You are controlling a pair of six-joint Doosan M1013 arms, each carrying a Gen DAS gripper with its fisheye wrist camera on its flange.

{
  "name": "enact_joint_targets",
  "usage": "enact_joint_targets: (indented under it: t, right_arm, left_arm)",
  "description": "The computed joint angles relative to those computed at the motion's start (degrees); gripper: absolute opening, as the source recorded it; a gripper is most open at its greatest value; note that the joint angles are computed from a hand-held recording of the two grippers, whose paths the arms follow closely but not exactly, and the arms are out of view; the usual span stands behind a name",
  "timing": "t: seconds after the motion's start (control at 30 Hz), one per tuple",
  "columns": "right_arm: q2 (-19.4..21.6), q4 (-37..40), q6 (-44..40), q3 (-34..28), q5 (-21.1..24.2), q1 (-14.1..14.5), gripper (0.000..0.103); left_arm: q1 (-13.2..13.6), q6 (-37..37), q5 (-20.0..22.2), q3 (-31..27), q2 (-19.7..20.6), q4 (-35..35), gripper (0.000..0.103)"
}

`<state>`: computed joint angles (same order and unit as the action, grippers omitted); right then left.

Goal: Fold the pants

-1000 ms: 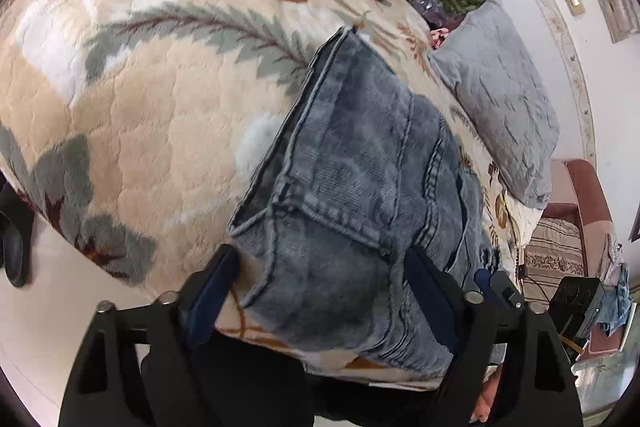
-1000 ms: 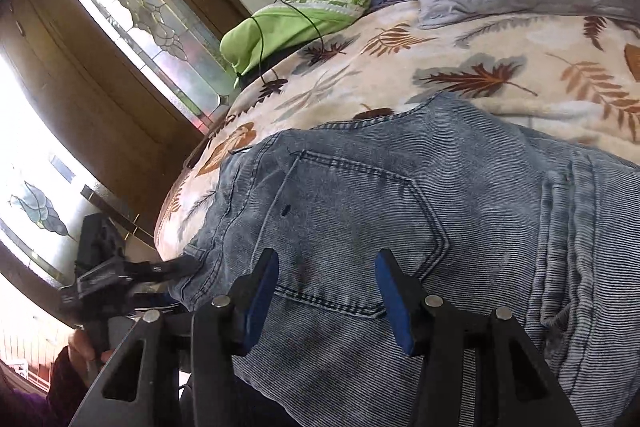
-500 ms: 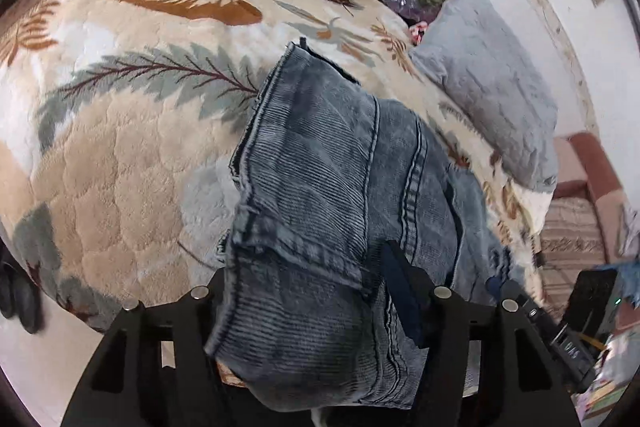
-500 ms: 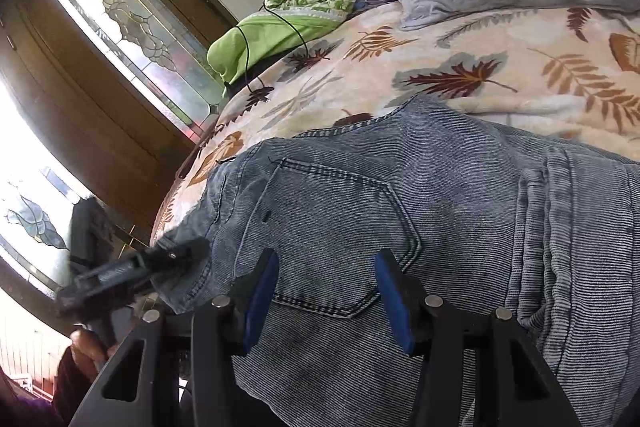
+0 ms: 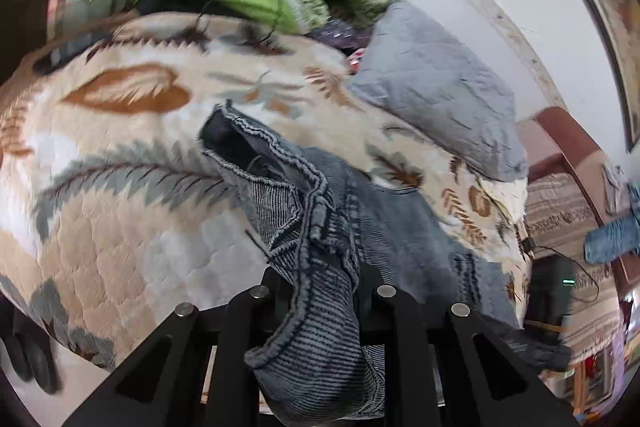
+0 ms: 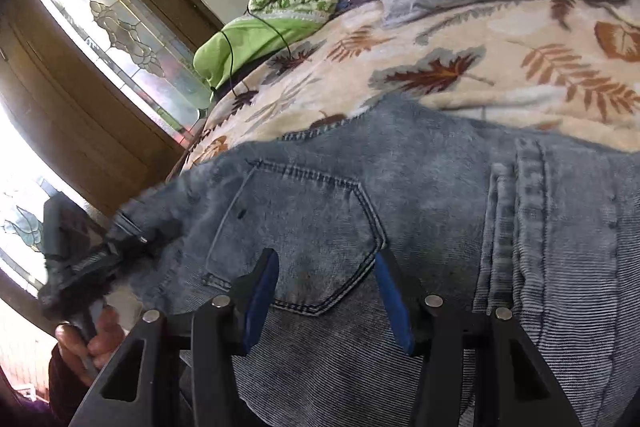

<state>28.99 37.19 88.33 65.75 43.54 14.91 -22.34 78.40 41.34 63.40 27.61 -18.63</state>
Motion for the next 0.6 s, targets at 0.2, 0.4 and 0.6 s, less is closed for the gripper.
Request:
enact_joint_targets:
  t: [0.2,0.4,0.6]
  right_arm:
    - [0.12,-2.99,0.5,-1.08,0.84,0.37,0.055]
    - [-4.8,10.33,-4.54,6.44,-10.05,-3.38,0.055]
    - [-10.21,17.13,-0.77,14.74,-20.1,-7.38,0.055]
  left_arm:
    - [-2.27,8.42,-0.9,-1.35,-1.43,-1.43,0.019]
    - [-5.22,16.45,2.1,-6.57,-0.04,-4.11,0.019]
    - [-8.78,20.97,8.3,-14.91,4.44,-6.81,0.019]
